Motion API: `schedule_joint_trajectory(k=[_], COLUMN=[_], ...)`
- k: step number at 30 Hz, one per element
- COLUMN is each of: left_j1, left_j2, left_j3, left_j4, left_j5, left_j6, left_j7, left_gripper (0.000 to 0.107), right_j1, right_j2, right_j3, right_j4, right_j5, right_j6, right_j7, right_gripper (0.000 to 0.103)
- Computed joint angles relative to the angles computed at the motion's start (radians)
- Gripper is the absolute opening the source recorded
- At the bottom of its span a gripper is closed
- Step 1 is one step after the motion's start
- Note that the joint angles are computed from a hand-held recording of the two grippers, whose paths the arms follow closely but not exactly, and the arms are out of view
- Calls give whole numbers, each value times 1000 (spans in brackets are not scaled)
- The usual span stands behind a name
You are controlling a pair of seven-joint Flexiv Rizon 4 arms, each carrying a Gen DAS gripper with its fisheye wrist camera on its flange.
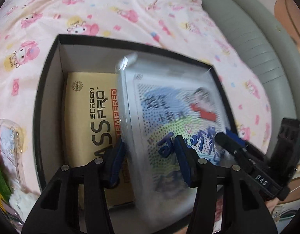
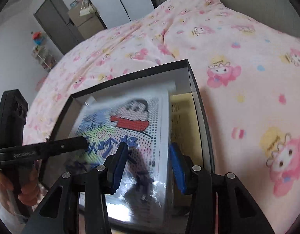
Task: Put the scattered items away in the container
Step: 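Lower the Shin-chan packet into the DAPHNE box and open the right gripper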
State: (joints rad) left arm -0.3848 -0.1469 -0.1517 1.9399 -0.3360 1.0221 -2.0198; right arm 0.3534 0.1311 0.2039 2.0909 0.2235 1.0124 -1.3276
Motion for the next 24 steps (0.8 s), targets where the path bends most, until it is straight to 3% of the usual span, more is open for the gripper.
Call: schedule_joint_trajectory(k=[7, 8, 11, 15, 17, 21, 23, 24], left_j1=[8, 8, -17, -26, -25, -48, -46, -45], left_j2=[-43, -49, -62, -76, -101, -160, -181, -194], left_j3=[-16, -14, 18, 26, 17, 15, 1, -8], left_j4=[-58, -69, -138, -154, -179, -286, -298, -303], left_j5=[-36, -28, 127, 171, 162, 227, 192, 166], left_j6=[-152, -172, -247, -231, -251, -332, -319, -313], left_j7=[38, 35, -83, -196, -214, -241, -218, -203], left_gripper=[57, 53, 50, 50, 50, 53, 53, 62], right_j1=[-17, -18, -7, -22, 10, -15, -14, -24], right_j2=[10, 21, 56, 89, 102, 118, 127, 128], right_j3=[20, 20, -3, -29, -72, -60, -68, -62], right_j4=[56, 69, 88, 110, 94, 109, 109, 114], right_j5=[-120, -119, -44, -39, 64, 46, 71, 66], right_j6=[52, 68, 104, 149, 134, 169, 182, 199], right_j7=[71, 80, 40, 20, -53, -52, -49, -27], right_gripper=[41, 40, 40, 39, 39, 39, 39, 39])
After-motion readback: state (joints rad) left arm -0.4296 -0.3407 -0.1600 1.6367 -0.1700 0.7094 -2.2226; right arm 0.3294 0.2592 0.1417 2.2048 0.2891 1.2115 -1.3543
